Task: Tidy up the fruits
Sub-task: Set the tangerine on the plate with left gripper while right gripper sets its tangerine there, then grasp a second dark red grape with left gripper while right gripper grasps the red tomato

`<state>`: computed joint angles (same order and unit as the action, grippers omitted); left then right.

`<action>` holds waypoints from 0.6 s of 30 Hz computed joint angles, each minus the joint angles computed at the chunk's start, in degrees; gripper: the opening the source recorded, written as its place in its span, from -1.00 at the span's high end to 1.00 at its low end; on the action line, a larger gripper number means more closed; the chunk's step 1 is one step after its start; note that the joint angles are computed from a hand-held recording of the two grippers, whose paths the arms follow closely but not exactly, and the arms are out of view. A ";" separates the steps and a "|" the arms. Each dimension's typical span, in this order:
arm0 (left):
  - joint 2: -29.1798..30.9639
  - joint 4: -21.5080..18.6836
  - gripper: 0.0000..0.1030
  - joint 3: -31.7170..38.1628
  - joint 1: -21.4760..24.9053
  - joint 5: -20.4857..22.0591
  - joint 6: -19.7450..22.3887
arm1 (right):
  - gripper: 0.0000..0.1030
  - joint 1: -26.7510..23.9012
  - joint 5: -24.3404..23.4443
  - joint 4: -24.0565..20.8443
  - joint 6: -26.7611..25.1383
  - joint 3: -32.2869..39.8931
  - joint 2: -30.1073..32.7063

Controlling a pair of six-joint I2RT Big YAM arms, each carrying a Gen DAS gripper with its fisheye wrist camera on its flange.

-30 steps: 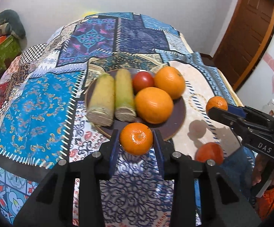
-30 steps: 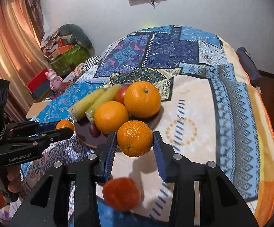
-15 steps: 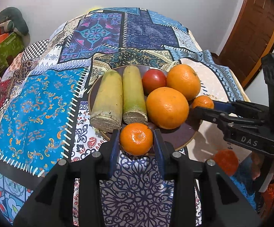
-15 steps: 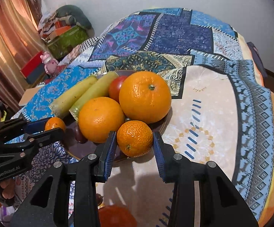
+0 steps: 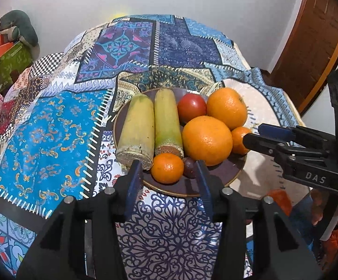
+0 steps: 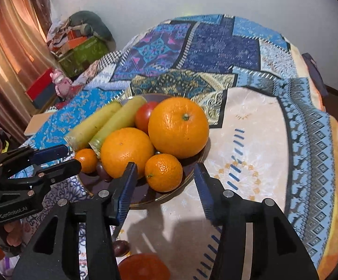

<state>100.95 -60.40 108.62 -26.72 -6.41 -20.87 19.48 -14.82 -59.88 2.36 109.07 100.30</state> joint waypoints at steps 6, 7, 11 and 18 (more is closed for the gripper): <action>-2.77 0.98 0.02 -1.38 -0.82 -1.28 1.30 | -0.08 -0.13 1.63 3.71 0.23 -5.05 -5.13; -3.10 1.02 0.00 -1.56 -0.96 -1.31 1.43 | -0.11 -0.16 1.74 4.15 0.31 -6.10 -6.08; -5.22 1.50 -0.06 -3.70 -1.86 -0.60 1.60 | -0.17 0.03 2.02 5.46 0.88 -10.19 -9.32; -7.07 0.43 -0.06 -6.99 -3.55 0.15 1.88 | -0.17 1.04 2.36 4.72 0.47 -15.71 -11.91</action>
